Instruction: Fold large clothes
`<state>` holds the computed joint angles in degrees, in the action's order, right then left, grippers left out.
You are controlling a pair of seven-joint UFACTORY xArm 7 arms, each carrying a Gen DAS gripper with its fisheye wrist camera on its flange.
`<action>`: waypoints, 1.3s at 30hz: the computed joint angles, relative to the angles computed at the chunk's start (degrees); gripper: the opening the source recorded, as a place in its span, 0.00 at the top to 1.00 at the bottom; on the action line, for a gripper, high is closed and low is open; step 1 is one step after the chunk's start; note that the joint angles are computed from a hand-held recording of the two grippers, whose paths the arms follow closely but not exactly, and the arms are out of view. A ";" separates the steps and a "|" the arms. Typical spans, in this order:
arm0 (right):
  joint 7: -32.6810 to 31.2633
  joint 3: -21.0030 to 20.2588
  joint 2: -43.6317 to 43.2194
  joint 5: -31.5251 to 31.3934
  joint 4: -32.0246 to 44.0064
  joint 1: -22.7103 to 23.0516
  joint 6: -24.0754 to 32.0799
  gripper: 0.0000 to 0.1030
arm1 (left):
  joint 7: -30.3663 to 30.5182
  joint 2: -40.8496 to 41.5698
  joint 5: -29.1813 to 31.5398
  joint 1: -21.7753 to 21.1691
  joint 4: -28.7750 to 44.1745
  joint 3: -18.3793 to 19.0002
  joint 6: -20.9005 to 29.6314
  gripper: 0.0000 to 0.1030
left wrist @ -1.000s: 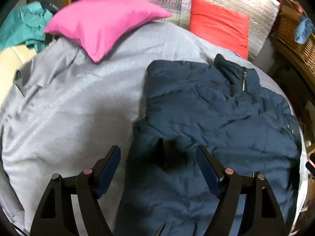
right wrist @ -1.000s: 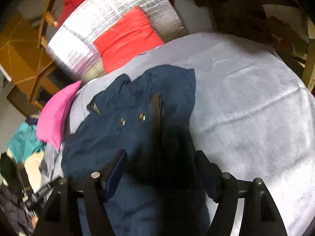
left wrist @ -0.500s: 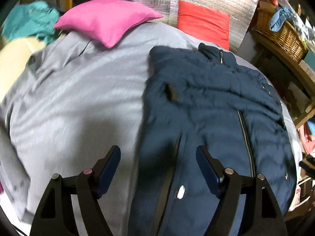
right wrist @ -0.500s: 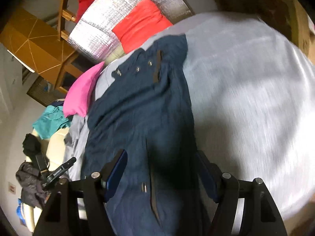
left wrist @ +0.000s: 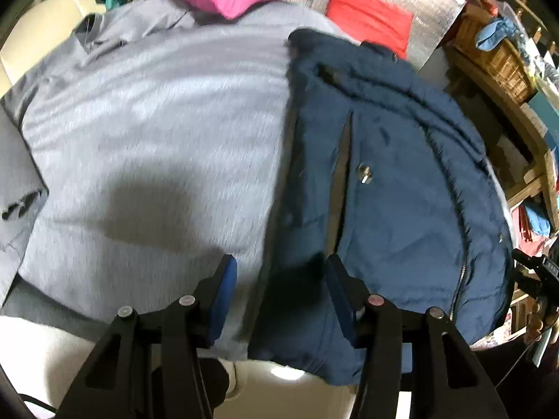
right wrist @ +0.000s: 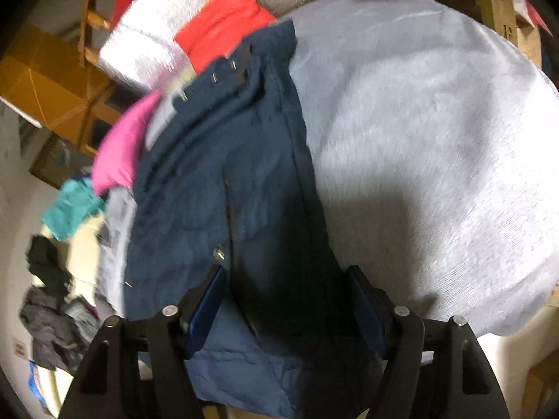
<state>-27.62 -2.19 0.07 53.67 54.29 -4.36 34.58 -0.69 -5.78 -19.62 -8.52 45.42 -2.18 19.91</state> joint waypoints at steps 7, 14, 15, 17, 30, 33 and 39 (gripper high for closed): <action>-3.12 0.25 -3.57 -0.76 -3.65 2.14 -1.75 0.60 | 14.73 -0.08 -13.25 -2.48 -0.36 0.57 1.36 0.53; 0.40 -0.44 -2.80 -1.07 -3.62 1.84 -1.46 0.57 | 19.90 0.94 -19.32 -2.18 0.49 1.12 4.94 0.45; 0.29 -0.30 -2.77 -1.52 -3.66 2.01 -1.77 0.58 | 21.50 0.74 -20.89 -2.20 0.36 1.05 5.10 0.46; -2.38 -0.03 -3.57 -1.18 -4.28 2.59 -1.96 0.59 | 23.67 0.02 -22.73 -2.28 -0.26 0.84 4.98 0.61; 1.32 -3.06 -7.80 -2.29 -8.40 1.36 2.29 0.26 | 24.18 2.19 -24.27 -0.86 1.65 -0.04 7.96 0.44; 0.53 -3.31 -6.61 -3.78 -9.31 1.45 5.62 0.43 | 24.86 2.56 -24.67 -1.35 1.79 -0.77 6.85 0.62; -1.15 -1.12 -9.48 -8.00 -12.00 3.60 1.19 0.72 | 26.05 2.96 -25.61 -1.85 2.13 -1.28 5.83 0.72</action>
